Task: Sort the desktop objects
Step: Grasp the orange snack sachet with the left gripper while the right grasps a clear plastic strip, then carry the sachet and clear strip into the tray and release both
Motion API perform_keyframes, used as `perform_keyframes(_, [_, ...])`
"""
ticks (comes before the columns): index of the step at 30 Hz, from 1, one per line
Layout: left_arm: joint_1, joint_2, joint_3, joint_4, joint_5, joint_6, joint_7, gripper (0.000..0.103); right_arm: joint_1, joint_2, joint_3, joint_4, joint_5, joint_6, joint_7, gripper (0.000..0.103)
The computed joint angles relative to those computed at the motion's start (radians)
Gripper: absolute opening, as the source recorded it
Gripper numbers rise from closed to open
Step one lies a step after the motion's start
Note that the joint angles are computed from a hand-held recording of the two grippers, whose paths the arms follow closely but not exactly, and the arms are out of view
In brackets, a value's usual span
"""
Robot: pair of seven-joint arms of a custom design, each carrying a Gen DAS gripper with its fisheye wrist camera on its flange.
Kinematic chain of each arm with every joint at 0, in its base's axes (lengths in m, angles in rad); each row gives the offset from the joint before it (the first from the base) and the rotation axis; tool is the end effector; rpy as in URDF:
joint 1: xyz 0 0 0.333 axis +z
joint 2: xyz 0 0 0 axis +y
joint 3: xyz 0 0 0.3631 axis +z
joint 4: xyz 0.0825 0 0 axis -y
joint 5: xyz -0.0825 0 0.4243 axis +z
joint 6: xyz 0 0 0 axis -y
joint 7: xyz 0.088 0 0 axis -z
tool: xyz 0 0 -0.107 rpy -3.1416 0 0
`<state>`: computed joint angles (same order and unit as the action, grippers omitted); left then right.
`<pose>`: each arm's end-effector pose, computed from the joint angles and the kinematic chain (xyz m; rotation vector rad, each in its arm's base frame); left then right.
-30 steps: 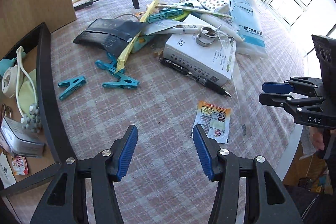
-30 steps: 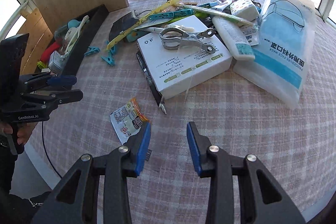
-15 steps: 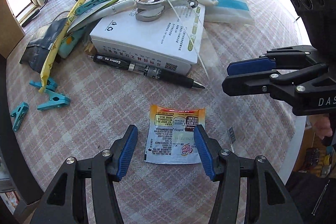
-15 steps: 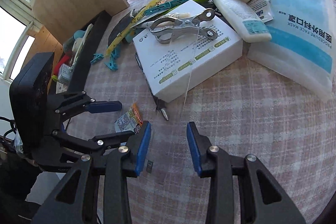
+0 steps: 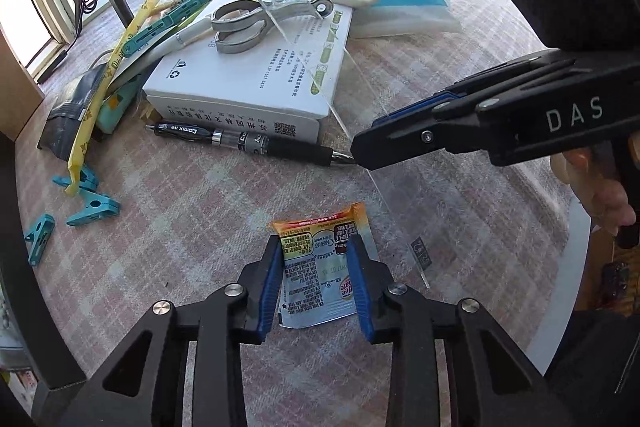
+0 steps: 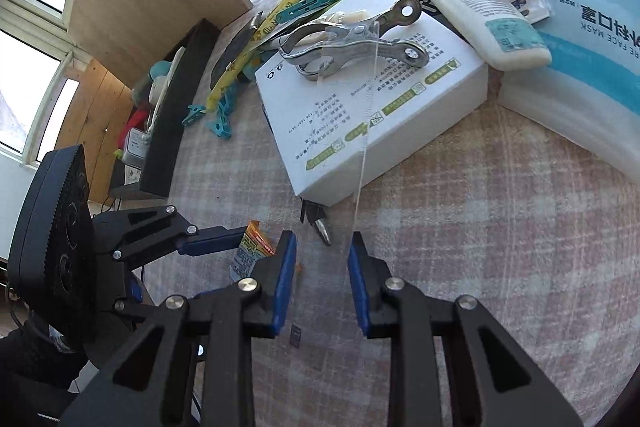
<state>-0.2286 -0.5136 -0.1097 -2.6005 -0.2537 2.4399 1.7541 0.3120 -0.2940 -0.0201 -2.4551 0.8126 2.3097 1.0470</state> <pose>0.3984 -0.1428 0.4809 -1.7000 2.4358 -0.5405 0.4542 0.1512 0.4492 -2.0324 1.5058 0.3791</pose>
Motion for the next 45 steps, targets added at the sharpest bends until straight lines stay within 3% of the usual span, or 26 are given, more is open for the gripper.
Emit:
perform_keyframes(2, [-0.001,-0.013,0.006,-0.003,-0.008,-0.003,-0.002,0.014,0.000,-0.005,-0.014,0.000,0.039,-0.016,-0.011,0.009])
perform_keyframes(5, [0.001,-0.035,0.012,-0.011,-0.019,-0.008,-0.010,0.010,-0.002,-0.023,-0.012,-0.008,0.055,-0.013,-0.015,0.003])
perform_keyframes(13, [0.025,-0.113,0.021,-0.029,-0.013,-0.025,-0.050,0.006,0.013,-0.099,0.007,-0.051,0.046,0.055,0.014,0.002])
perform_keyframes(23, [0.122,-0.226,0.012,-0.061,0.088,-0.018,-0.176,0.005,0.075,-0.196,0.052,-0.069,-0.158,0.218,0.158,0.002])
perform_keyframes(30, [0.237,-0.366,0.025,-0.093,0.214,-0.052,-0.266,0.006,0.165,-0.192,0.077,-0.023,-0.240,0.285,0.228,0.002])
perform_keyframes(38, [0.414,-0.528,0.140,-0.123,0.305,-0.126,-0.266,0.006,0.287,-0.102,0.116,0.080,-0.251,0.336,0.251,0.002])
perform_keyframes(45, [0.583,-0.536,0.241,-0.107,0.365,-0.118,-0.202,0.006,0.368,0.038,0.160,0.228,-0.199,0.353,0.229,0.002])
